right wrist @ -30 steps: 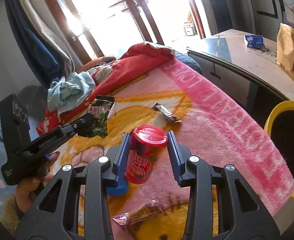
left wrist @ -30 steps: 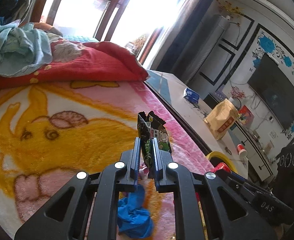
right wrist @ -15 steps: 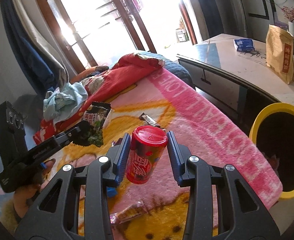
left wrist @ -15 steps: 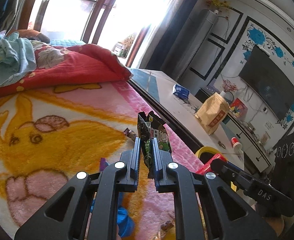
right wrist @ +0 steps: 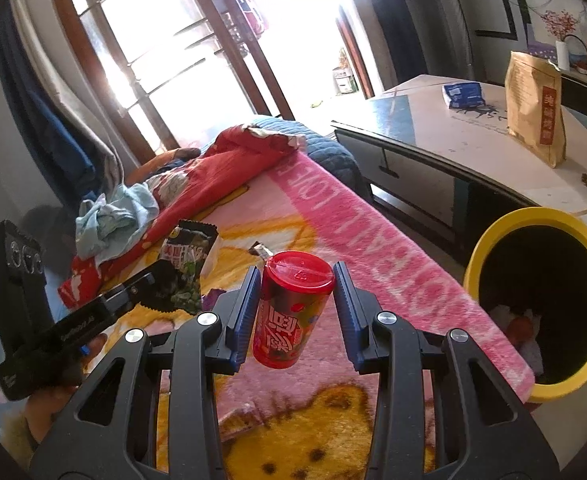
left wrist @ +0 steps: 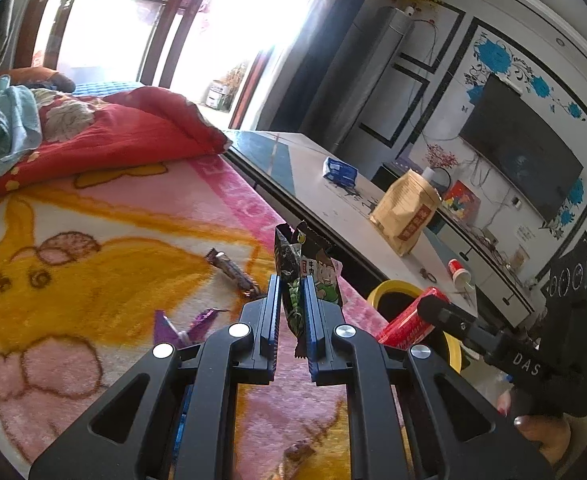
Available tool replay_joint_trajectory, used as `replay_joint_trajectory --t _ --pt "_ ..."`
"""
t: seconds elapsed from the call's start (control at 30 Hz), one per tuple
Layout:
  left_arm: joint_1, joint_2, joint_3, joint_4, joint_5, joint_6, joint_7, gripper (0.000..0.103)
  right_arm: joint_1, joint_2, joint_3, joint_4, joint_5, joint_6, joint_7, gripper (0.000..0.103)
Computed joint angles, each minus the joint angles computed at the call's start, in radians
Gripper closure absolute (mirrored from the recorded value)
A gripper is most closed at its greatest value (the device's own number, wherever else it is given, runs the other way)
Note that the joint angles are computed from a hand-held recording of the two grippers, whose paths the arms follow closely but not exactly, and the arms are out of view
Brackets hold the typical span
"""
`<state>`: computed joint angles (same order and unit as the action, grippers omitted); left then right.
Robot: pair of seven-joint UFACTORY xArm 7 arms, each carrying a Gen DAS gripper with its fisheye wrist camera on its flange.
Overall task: Collect trash
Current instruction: 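Carry the green snack bag and red can over the bin with both tools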
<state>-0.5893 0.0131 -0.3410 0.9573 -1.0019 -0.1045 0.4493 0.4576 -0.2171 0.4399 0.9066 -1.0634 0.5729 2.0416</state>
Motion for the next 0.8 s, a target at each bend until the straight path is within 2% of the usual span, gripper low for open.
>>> replay_joint_trajectory --t 0.3,0.57,0.8 --pt "0.015 0.028 -0.029 0.016 0.131 0.006 -0.1 0.092 -0.028 -0.081 0.014 -0.07 0.039 0.007 0.014 0.073" --pt "0.036 0.06 -0.056 0.028 0.337 0.011 -0.268 0.092 -0.08 -0.169 0.044 -0.144 0.107 -0.001 -0.001 0.073" --pt "0.0 0.09 -0.019 0.047 0.559 0.023 -0.452 0.092 -0.135 -0.267 0.078 -0.223 0.191 -0.006 -0.024 0.073"
